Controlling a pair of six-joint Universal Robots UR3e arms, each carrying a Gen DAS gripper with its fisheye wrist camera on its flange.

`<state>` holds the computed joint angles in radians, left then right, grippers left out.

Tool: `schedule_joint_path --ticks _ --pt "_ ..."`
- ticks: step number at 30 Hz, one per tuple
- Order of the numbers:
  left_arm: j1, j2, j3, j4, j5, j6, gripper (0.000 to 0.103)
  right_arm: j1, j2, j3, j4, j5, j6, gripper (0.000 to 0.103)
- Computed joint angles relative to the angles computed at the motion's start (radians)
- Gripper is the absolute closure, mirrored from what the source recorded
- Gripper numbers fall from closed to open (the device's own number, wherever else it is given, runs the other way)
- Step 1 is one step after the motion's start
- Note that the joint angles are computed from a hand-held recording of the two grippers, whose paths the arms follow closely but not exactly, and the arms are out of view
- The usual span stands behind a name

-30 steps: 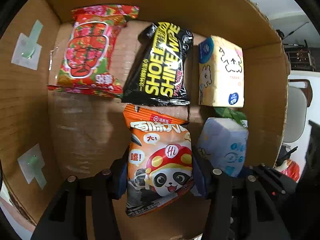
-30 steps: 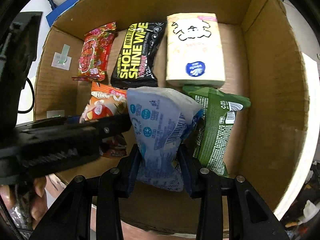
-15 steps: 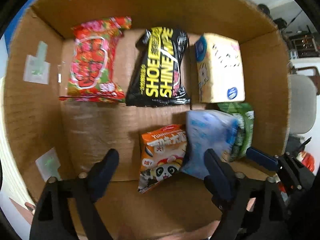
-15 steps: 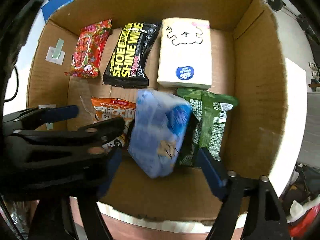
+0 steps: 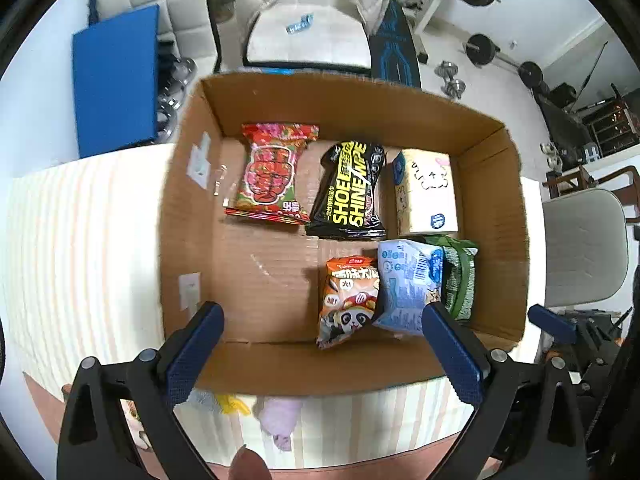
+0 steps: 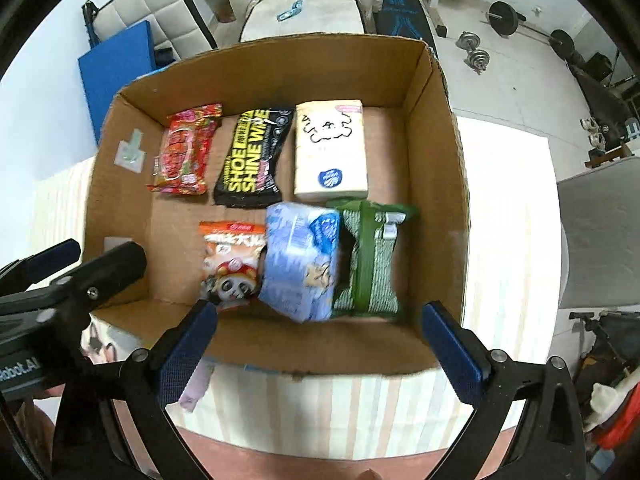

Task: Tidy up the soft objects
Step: 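Lower both bags into the box and open both grippers, then grasp the lilac sock with the right gripper while the left grasps the silver scrub sponge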

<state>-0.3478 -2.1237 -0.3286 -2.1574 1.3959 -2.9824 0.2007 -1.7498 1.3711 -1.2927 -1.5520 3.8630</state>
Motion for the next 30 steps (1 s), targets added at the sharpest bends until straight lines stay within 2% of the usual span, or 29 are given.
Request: schedule_joint_path --ticks 2,8,13,14,17,19,21,23,24,25,27,30 --pt "0.008 0.052 -0.046 0.031 0.005 0.005 0.002 0.021 -0.016 -0.043 0.045 -0.004 0.027 0.0" --pt "0.03 0.187 -0.185 0.113 0.018 -0.009 0.002 0.108 -0.013 -0.085 0.062 -0.039 0.124 0.0" --pt "0.081 0.243 -0.169 0.073 -0.001 0.007 0.002 0.169 -0.039 -0.111 0.047 -0.045 0.208 0.0" --pt "0.095 0.277 -0.211 0.093 -0.003 0.011 0.002 0.195 -0.051 -0.105 0.016 -0.047 0.234 0.0" --pt "0.204 0.486 -0.484 0.209 -0.013 0.039 0.002 0.311 -0.045 -0.088 -0.079 -0.066 0.334 0.0" --pt "0.322 0.638 -0.678 0.251 -0.01 0.091 0.002 0.4 -0.024 -0.034 -0.19 -0.056 0.408 0.0" --pt "0.467 0.748 -0.834 0.23 -0.023 0.175 0.002 0.451 0.006 0.03 -0.301 -0.028 0.444 0.0" --pt "0.594 0.804 -0.942 0.189 -0.036 0.243 0.003 0.488 0.048 0.11 -0.433 0.007 0.487 0.002" --pt "0.673 0.825 -1.012 0.17 -0.039 0.277 0.006 0.492 0.07 0.163 -0.516 0.038 0.505 0.008" --pt "0.717 0.833 -1.057 0.166 -0.033 0.293 0.013 0.492 0.101 0.221 -0.611 0.076 0.526 0.017" --pt "0.778 0.835 -1.149 0.185 -0.004 0.304 0.024 0.493 0.167 0.272 -0.721 0.116 0.556 0.025" --pt "0.816 0.824 -1.247 0.226 0.011 0.298 0.025 0.498 0.28 0.299 -0.831 0.133 0.597 0.025"
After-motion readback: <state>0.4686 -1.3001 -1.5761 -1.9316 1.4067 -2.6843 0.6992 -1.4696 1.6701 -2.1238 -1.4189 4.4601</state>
